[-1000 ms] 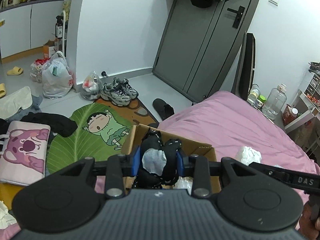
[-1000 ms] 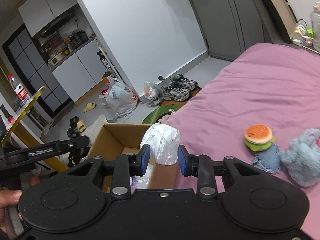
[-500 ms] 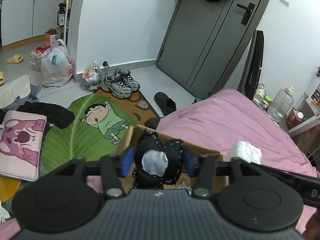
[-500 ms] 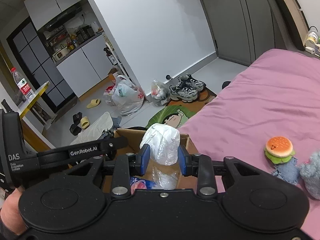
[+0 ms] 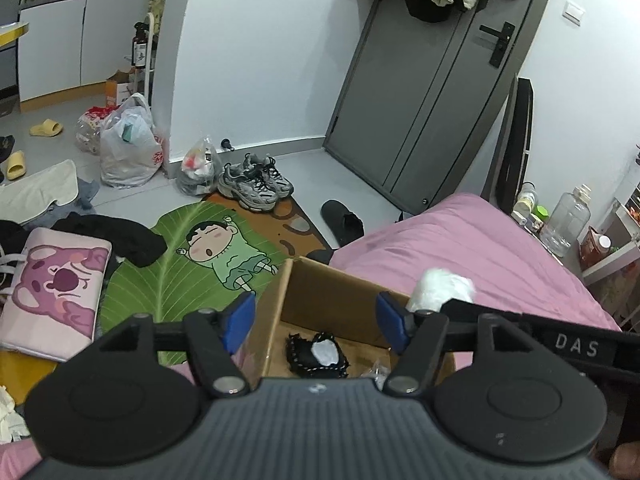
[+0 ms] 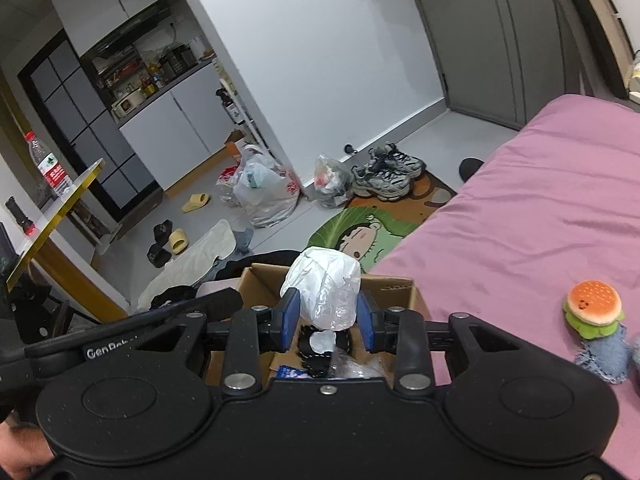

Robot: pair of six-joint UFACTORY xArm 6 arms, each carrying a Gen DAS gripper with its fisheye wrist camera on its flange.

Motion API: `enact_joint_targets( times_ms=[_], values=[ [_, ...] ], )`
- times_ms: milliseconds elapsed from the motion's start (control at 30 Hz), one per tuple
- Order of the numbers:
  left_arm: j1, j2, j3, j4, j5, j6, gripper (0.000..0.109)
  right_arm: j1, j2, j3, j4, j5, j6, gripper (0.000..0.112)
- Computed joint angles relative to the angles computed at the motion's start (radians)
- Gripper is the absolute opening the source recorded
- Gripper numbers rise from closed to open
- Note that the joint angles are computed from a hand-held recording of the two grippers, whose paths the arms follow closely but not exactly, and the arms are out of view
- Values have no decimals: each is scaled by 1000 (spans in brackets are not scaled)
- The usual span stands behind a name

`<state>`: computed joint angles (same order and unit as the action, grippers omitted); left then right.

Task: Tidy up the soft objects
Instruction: 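Lower both held items into the cardboard box and open both grippers, then move both grippers back over the bed toward the grey fluffy plush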

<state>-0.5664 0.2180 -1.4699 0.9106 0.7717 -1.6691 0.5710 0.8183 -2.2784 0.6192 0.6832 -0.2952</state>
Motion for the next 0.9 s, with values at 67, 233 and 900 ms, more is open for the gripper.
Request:
enact_joint_targets(
  times_ms=[67,233,900],
  values=[
    [-5,-3,1,-1,18,-6,66,2,-11,19,-4,-14,-7,43],
    [-16,-10,5,10,35,-26,69,-5,-83,132,2,-39,-26,43],
    [-100,107,-187,-66,118,66,92,-88,-322,444,34,-119,-90,78]
  ],
)
